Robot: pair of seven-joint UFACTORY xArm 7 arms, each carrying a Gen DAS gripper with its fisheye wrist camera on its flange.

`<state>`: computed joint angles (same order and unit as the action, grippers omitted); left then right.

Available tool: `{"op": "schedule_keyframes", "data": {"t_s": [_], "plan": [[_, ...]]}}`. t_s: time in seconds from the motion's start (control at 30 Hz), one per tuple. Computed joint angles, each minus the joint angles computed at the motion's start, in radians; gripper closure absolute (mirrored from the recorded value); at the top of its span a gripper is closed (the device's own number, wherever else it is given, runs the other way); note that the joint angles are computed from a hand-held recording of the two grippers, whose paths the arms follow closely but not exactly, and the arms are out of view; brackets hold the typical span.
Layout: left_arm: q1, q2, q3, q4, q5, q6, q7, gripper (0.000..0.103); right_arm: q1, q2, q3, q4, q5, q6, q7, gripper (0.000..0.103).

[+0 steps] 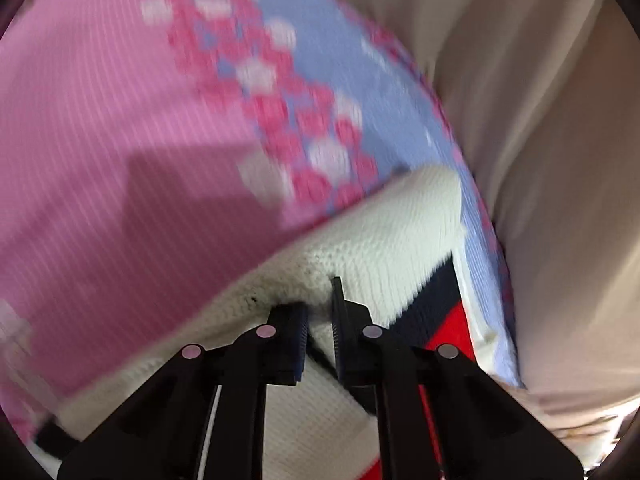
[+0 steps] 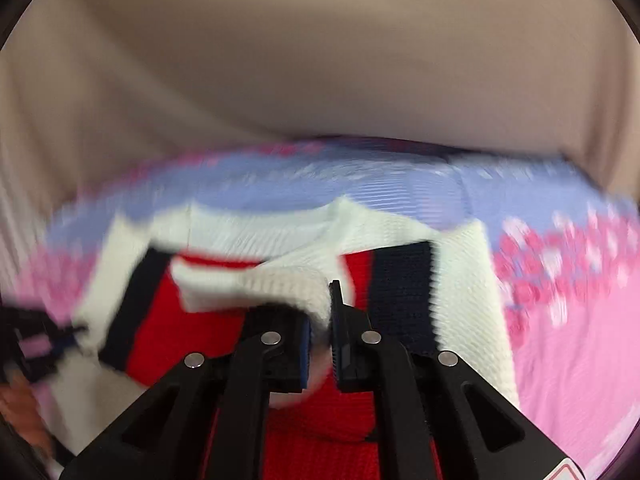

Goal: Fold small clothes

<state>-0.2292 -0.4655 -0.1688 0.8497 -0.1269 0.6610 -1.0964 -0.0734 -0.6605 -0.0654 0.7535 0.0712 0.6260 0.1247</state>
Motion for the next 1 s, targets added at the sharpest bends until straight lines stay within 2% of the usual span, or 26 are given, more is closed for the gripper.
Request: {"op": "schedule_keyframes", "data": {"t_s": [0.07, 0.1, 0.13, 0.2, 0.23, 0.27, 0.33, 0.37, 0.4, 0.43, 0.47, 0.5, 0.57, 0.6, 0.63, 0.67, 0.7, 0.73, 0.77, 0.8, 0.87, 0.9, 0.93, 0.97, 1.0], "plan": [[-0.008, 0.013, 0.008, -0.001, -0.009, 0.027, 0.015, 0.093, -0.037, -0.003, -0.059, -0.027, 0.066, 0.02, 0.047, 0.089], [-0.011, 0.019, 0.008, -0.005, -0.012, 0.025, 0.02, 0.093, -0.049, 0.03, -0.08, -0.021, 0.054, 0.086, 0.062, 0.088], [-0.002, 0.013, -0.007, -0.008, 0.01, 0.02, 0.01, 0.091, -0.038, 0.049, -0.11, -0.019, 0.065, 0.132, 0.052, 0.088], [0.0, 0.006, -0.021, -0.005, 0.026, 0.024, -0.006, 0.091, -0.027, 0.017, -0.138, -0.045, 0.135, 0.123, 0.004, 0.086], [-0.004, -0.003, -0.017, -0.01, 0.018, 0.018, -0.012, 0.087, -0.028, 0.01, -0.136, -0.041, 0.144, 0.124, -0.004, 0.077], [-0.008, -0.006, -0.014, -0.015, 0.01, 0.013, -0.016, 0.086, -0.019, 0.012, -0.142, -0.034, 0.165, 0.121, -0.016, 0.063], [-0.005, -0.003, -0.016, -0.018, 0.009, -0.003, -0.03, 0.086, -0.003, 0.03, -0.156, -0.02, 0.207, 0.113, -0.036, 0.054], [0.0, -0.002, -0.019, -0.014, 0.021, -0.007, -0.033, 0.086, -0.007, 0.059, -0.149, -0.004, 0.209, 0.113, -0.032, 0.055], [0.009, -0.015, -0.026, -0.014, 0.043, -0.013, -0.037, 0.094, -0.004, 0.082, -0.148, 0.011, 0.217, 0.119, -0.036, 0.062], [0.019, -0.034, -0.033, -0.021, 0.064, -0.034, -0.042, 0.094, 0.002, 0.097, -0.155, 0.023, 0.236, 0.121, -0.047, 0.096], [0.033, -0.06, -0.045, -0.025, 0.096, -0.056, -0.046, 0.094, 0.039, 0.091, -0.187, 0.036, 0.273, 0.111, -0.05, 0.095], [0.044, -0.08, -0.057, -0.022, 0.124, -0.066, -0.045, 0.094, 0.034, 0.043, -0.18, 0.013, 0.337, 0.076, -0.08, 0.095], [0.054, -0.087, -0.074, -0.019, 0.16, -0.079, -0.036, 0.094, 0.062, -0.034, -0.175, 0.003, 0.347, -0.002, -0.102, 0.095], [0.058, -0.075, -0.082, -0.013, 0.179, -0.061, -0.025, 0.094, 0.041, -0.066, -0.141, -0.008, 0.349, -0.049, -0.135, 0.096], [0.054, -0.043, -0.085, -0.004, 0.185, -0.034, -0.014, 0.094, -0.017, -0.063, -0.094, -0.016, 0.343, -0.054, -0.159, 0.096], [0.042, -0.013, -0.075, 0.003, 0.164, -0.002, -0.012, 0.094, -0.036, -0.033, -0.083, -0.009, 0.302, -0.017, -0.154, 0.096], [0.026, -0.009, -0.055, -0.002, 0.133, -0.001, -0.012, 0.095, -0.035, 0.039, -0.093, 0.01, 0.237, 0.061, -0.108, 0.096], [0.023, -0.033, -0.047, -0.024, 0.116, -0.025, -0.027, 0.095, 0.002, 0.07, -0.132, 0.021, 0.213, 0.1, -0.068, 0.096], [0.035, -0.06, -0.052, -0.036, 0.134, -0.048, -0.037, 0.094, 0.025, 0.059, -0.155, 0.014, 0.23, 0.098, -0.061, 0.096], [0.047, -0.068, -0.061, -0.032, 0.158, -0.044, -0.036, 0.094, 0.016, 0.024, -0.138, 0.0, 0.28, 0.053, -0.095, 0.096], [0.04, -0.038, -0.056, -0.02, 0.157, -0.015, -0.018, 0.094, 0.04, -0.028, -0.131, -0.013, 0.286, -0.022, -0.127, 0.096], [0.03, -0.02, -0.047, -0.015, 0.144, 0.002, -0.006, 0.094, 0.022, -0.021, -0.11, -0.017, 0.281, -0.029, -0.144, 0.096], [0.026, -0.007, -0.044, -0.014, 0.141, 0.016, 0.001, 0.094, 0.023, 0.02, -0.113, -0.01, 0.235, 0.006, -0.122, 0.096], [0.033, 0.003, -0.053, -0.012, 0.162, 0.011, 0.001, 0.094, 0.043, 0.08, -0.14, 0.004, 0.193, 0.082, -0.092, 0.096], [0.029, 0.007, -0.056, 0.005, 0.179, 0.034, 0.023, 0.093, 0.03, 0.098, -0.142, -0.005, 0.193, 0.116, -0.078, 0.096]]}}
